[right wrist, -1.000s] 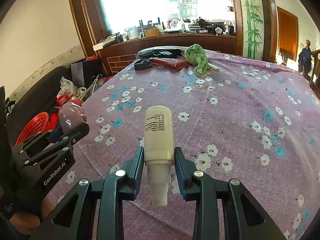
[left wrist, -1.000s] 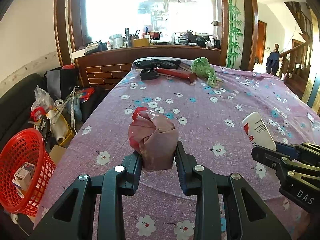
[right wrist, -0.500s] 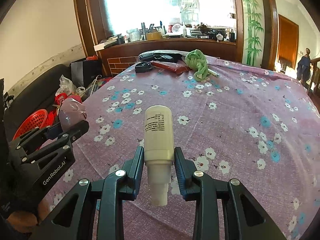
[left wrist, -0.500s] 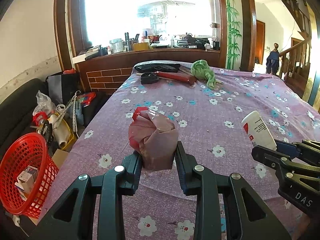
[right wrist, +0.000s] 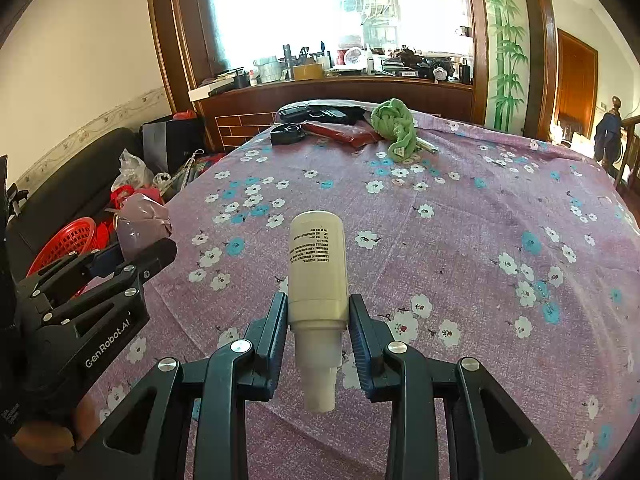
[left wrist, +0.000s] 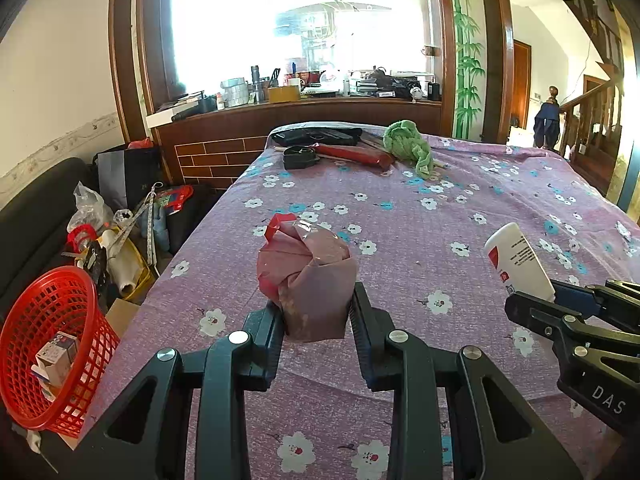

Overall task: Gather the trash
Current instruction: 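Hold the pink bag bundle and white spray bottle raised above the bed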

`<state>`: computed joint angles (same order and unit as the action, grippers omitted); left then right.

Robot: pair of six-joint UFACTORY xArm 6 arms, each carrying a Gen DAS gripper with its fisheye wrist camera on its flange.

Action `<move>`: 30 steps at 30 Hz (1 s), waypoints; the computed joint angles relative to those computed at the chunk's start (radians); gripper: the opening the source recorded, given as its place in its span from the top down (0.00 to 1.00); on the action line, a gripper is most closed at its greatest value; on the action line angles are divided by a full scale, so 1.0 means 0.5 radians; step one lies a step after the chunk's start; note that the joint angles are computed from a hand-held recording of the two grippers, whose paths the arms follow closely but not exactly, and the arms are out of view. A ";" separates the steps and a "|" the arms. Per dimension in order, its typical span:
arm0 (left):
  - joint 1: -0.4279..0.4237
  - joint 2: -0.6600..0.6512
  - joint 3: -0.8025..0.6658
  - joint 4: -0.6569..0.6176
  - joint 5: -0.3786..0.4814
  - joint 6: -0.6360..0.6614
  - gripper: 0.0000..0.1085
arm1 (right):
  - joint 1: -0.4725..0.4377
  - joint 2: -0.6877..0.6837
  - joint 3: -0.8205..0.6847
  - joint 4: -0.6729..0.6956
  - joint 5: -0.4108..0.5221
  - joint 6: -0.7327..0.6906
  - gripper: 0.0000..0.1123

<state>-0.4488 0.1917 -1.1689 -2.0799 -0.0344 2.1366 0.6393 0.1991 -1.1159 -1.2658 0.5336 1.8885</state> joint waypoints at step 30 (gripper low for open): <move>0.009 0.000 0.002 0.016 0.005 -0.011 0.72 | 0.004 0.000 -0.002 -0.004 0.007 0.005 0.71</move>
